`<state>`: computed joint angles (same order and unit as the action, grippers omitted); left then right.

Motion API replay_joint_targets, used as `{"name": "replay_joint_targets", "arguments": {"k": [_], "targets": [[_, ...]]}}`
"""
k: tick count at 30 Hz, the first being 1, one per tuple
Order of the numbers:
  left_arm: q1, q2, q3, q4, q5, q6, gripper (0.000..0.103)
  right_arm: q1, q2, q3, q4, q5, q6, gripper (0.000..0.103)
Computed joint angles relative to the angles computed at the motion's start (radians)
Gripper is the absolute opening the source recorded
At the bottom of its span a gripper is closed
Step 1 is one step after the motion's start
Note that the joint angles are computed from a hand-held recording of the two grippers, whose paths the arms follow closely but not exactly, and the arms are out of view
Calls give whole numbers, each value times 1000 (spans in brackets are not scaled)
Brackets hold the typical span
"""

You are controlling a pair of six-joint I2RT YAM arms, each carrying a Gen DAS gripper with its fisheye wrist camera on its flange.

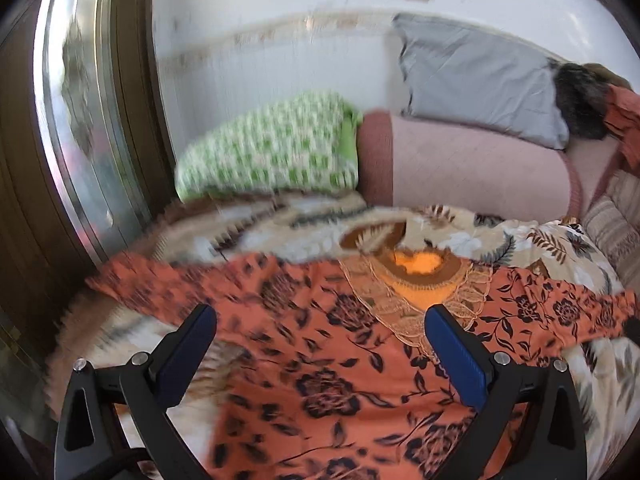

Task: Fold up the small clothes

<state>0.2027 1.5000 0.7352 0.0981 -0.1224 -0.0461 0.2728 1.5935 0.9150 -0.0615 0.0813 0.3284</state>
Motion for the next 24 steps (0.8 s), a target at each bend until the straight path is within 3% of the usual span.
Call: {"name": "replay_joint_targets", "arguments": {"k": [5, 10, 17, 19, 21, 22, 23, 24], "targets": [[-6, 329, 154, 51, -16, -86, 103, -359, 299, 104, 99, -226, 53, 103], [-23, 476, 216, 114, -76, -70, 103, -653, 625, 339, 112, -431, 196, 97], [-43, 525, 259, 88, -67, -23, 103, -758, 891, 632, 95, -558, 390, 84], [-46, 524, 254, 103, -75, -15, 103, -770, 924, 645, 176, -556, 459, 84], [-47, 521, 248, 118, -84, -5, 103, -776, 935, 639, 262, -564, 513, 63], [-46, 523, 250, 123, -86, -1, 103, -779, 957, 665, 268, -580, 532, 34], [-46, 525, 251, 126, -89, 2, 103, -782, 982, 700, 245, -584, 543, 21], [-46, 529, 253, 131, -96, 6, 103, -781, 1006, 731, 221, -569, 562, 14]]}}
